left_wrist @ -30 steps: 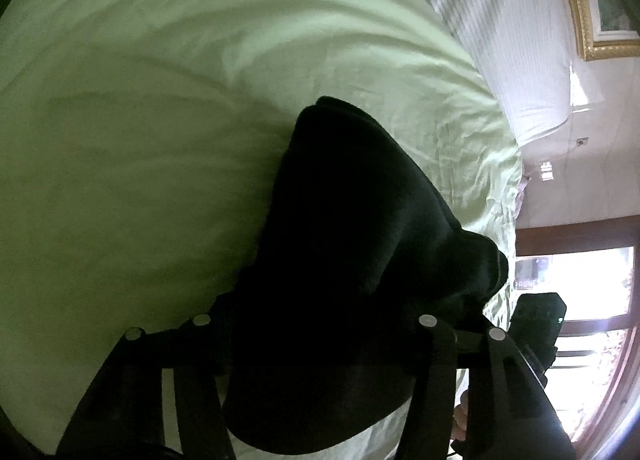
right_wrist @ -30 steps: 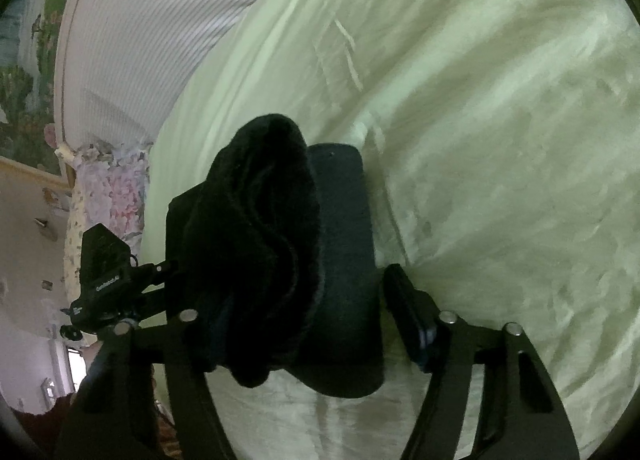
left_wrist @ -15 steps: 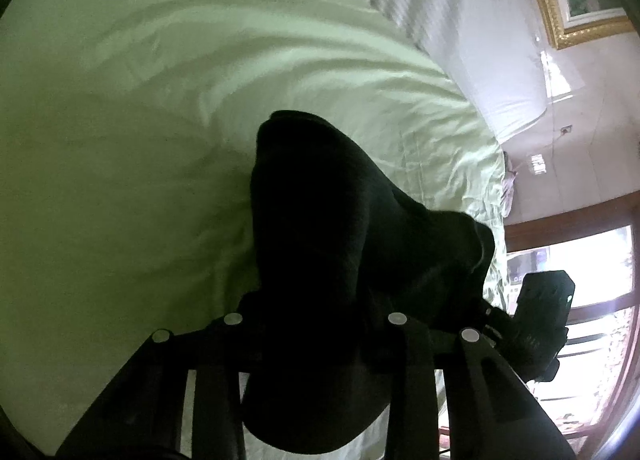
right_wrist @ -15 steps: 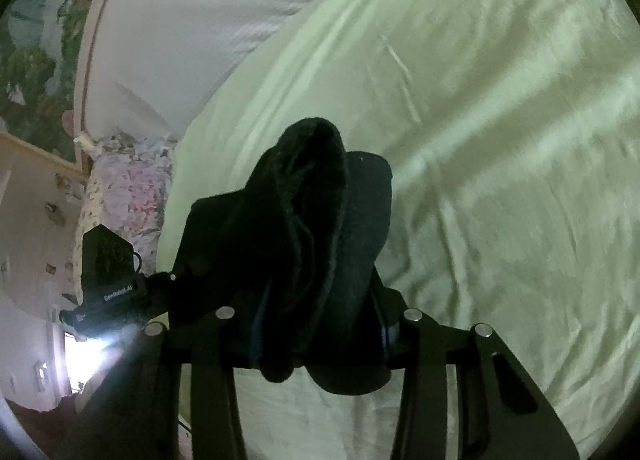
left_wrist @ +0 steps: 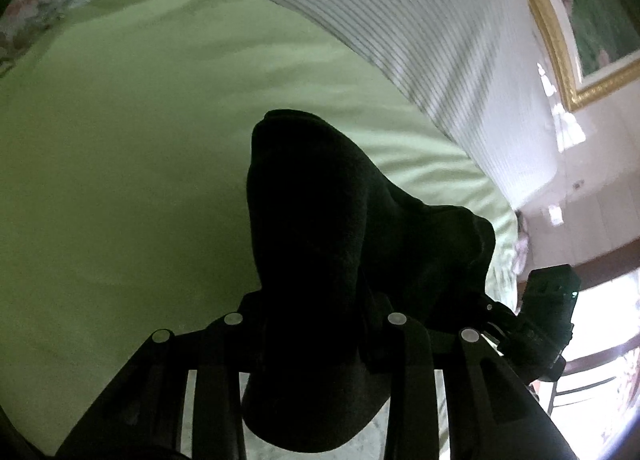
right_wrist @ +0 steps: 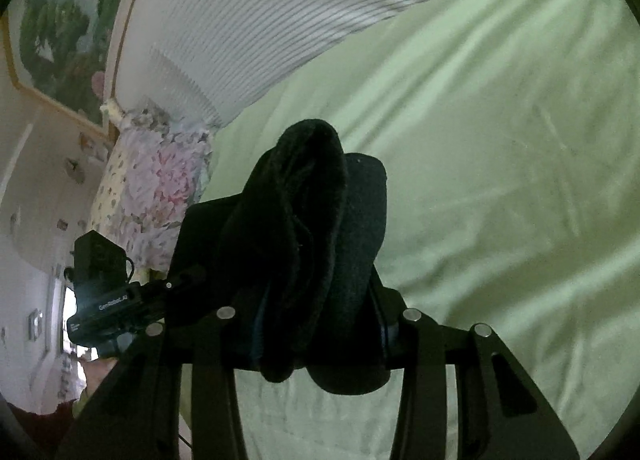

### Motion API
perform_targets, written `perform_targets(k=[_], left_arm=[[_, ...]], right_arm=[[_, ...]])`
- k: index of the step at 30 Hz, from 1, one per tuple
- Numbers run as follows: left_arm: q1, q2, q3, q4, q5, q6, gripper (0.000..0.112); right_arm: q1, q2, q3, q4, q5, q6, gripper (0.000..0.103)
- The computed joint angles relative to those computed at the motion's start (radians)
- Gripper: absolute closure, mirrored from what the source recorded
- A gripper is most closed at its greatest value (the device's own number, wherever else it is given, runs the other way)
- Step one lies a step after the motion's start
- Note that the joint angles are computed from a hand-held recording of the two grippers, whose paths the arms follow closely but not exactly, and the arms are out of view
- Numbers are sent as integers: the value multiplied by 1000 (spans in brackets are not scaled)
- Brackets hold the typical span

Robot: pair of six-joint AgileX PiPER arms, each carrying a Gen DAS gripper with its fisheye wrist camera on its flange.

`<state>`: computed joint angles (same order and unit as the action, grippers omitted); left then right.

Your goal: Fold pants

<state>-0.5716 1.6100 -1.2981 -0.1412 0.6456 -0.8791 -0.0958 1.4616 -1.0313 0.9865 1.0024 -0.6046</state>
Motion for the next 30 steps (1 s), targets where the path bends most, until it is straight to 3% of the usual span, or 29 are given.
perform_targets(k=[8, 19, 30], left_arm=[[93, -20, 39, 11, 9, 30, 80], [111, -4, 75, 11, -16, 22, 79], [98, 18, 86, 46, -14, -28, 60]], right_arm=[[131, 113, -105, -13, -69, 32, 60], [202, 195, -170, -93, -120, 87, 59], [204, 214, -173, -154, -142, 91, 48]])
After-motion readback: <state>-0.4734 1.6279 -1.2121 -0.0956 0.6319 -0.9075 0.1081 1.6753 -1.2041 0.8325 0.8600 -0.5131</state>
